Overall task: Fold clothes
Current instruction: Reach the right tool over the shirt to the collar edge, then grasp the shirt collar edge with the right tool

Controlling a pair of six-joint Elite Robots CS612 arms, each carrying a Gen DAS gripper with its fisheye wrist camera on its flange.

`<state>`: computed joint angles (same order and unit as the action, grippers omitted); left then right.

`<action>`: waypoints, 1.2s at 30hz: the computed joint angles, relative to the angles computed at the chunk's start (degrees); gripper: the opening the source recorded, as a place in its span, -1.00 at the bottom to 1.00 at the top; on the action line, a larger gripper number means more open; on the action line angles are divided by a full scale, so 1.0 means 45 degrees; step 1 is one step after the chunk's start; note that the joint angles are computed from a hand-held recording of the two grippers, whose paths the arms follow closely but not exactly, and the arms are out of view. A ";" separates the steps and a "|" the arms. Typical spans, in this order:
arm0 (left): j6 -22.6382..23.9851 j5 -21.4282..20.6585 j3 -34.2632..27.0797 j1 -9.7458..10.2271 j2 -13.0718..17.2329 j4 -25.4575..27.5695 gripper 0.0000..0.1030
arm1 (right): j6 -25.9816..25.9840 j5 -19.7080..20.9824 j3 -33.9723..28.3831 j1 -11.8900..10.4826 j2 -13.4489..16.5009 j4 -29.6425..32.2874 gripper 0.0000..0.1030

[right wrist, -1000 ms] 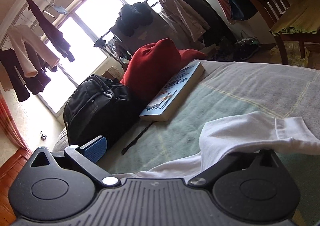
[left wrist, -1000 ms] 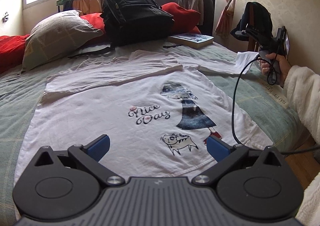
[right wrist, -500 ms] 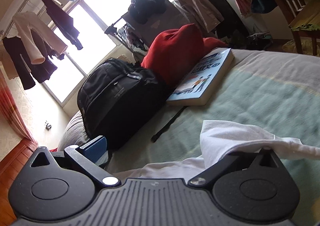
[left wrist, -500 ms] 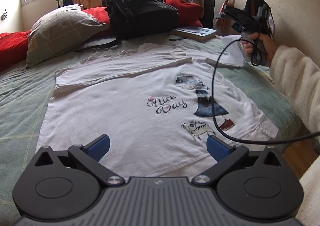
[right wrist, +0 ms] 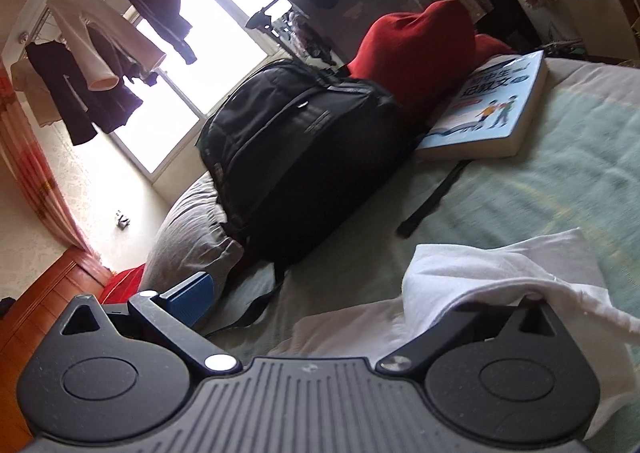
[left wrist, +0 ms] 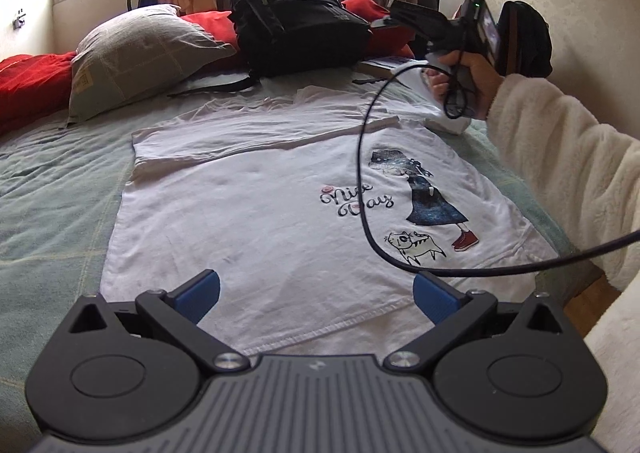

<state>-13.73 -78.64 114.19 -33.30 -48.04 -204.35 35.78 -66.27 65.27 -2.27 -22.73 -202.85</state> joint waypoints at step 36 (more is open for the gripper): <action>-0.0440 -0.0087 0.0195 0.0008 -0.0125 0.0870 0.99 | -0.1779 0.2126 -0.1948 0.1381 0.0688 0.1414 1.00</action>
